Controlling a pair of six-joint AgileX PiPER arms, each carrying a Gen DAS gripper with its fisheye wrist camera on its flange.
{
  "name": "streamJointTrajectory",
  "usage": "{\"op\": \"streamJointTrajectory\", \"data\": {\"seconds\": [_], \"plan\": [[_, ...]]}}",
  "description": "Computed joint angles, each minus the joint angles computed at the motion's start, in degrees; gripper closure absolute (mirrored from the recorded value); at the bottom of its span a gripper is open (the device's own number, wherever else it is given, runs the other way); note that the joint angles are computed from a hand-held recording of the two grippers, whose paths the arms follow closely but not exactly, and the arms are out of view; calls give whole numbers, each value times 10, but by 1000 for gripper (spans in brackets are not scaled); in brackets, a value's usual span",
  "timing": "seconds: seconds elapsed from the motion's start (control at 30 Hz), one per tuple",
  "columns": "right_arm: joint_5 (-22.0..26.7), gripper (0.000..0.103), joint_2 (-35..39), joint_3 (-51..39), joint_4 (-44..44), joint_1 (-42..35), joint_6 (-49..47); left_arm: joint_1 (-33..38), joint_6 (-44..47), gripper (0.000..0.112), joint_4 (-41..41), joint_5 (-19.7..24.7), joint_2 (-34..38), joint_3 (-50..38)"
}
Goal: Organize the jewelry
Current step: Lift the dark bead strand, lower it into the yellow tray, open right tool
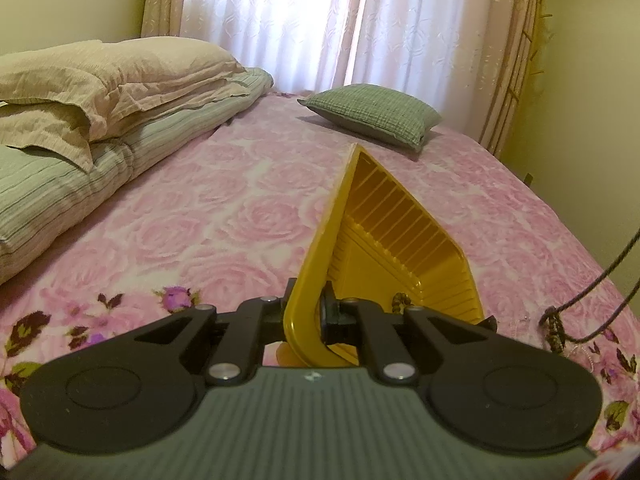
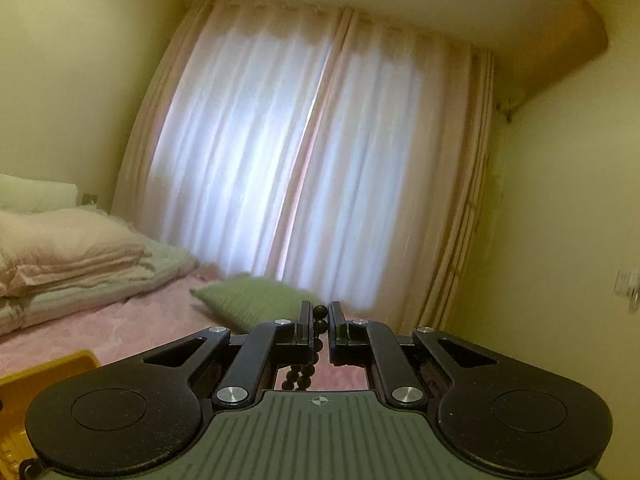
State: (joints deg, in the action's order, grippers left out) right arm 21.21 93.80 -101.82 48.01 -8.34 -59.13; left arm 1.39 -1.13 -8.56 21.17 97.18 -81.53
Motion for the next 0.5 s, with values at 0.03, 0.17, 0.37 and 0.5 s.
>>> {"op": "streamJointTrajectory", "data": {"seconds": [0.03,0.17,0.37,0.5], "plan": [[1,97,1,-8,1,-1,-4,0,-1,105,2,0,0,0],[14,97,14,-60,-20,-1,15,-1,-1,105,2,2,0,-1],[37,97,48,-164,-65,8,50,1,8,105,-5,4,1,-5],[60,97,87,-258,-109,19,85,3,20,105,-18,4,0,-3]]}}
